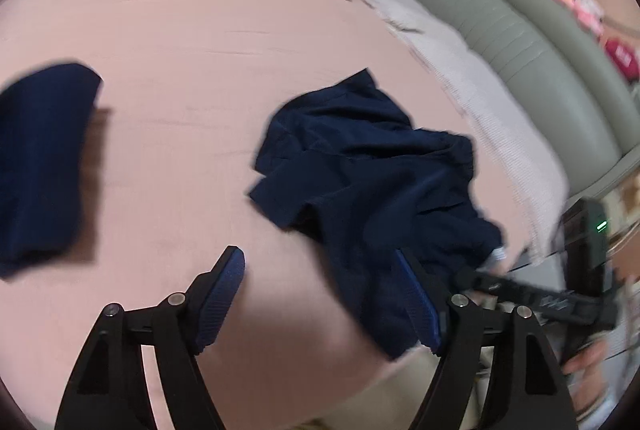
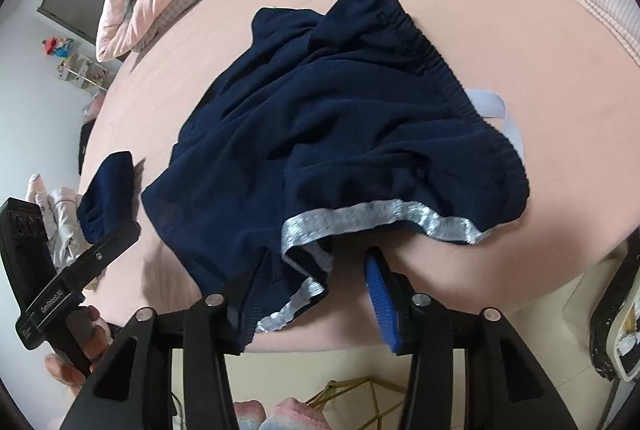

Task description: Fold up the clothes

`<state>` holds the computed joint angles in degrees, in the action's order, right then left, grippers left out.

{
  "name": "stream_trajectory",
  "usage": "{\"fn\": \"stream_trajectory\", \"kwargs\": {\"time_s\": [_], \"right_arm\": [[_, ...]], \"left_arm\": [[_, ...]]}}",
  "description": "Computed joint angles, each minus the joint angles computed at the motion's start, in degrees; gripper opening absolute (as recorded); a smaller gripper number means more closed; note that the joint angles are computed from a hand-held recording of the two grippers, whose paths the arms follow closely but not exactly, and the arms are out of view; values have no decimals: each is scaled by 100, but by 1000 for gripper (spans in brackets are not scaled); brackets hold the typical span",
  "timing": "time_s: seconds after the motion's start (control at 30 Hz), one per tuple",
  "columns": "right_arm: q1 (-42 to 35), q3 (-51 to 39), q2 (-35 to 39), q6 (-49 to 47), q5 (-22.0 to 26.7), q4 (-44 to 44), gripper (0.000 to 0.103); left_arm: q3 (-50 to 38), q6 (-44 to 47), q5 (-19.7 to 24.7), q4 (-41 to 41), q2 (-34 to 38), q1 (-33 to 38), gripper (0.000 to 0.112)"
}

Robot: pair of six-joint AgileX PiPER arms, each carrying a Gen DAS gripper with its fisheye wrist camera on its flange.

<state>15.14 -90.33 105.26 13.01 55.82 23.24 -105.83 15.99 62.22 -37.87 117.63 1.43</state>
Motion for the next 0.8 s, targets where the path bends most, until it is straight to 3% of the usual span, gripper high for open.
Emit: {"fn": "stream_trajectory", "kwargs": {"time_s": [0.1, 0.27, 0.47, 0.8], "right_arm": [[53, 107, -55, -80, -150, 104, 51], [123, 277, -84, -345, -330, 472, 55], [341, 479, -73, -628, -514, 799, 55], [519, 583, -30, -396, -917, 892, 54]], "left_arm": [[151, 134, 105, -498, -19, 74, 75], [351, 181, -48, -144, -153, -169, 75], [587, 312, 118, -468, -50, -130, 75], [864, 504, -28, -480, -176, -13, 75]]}}
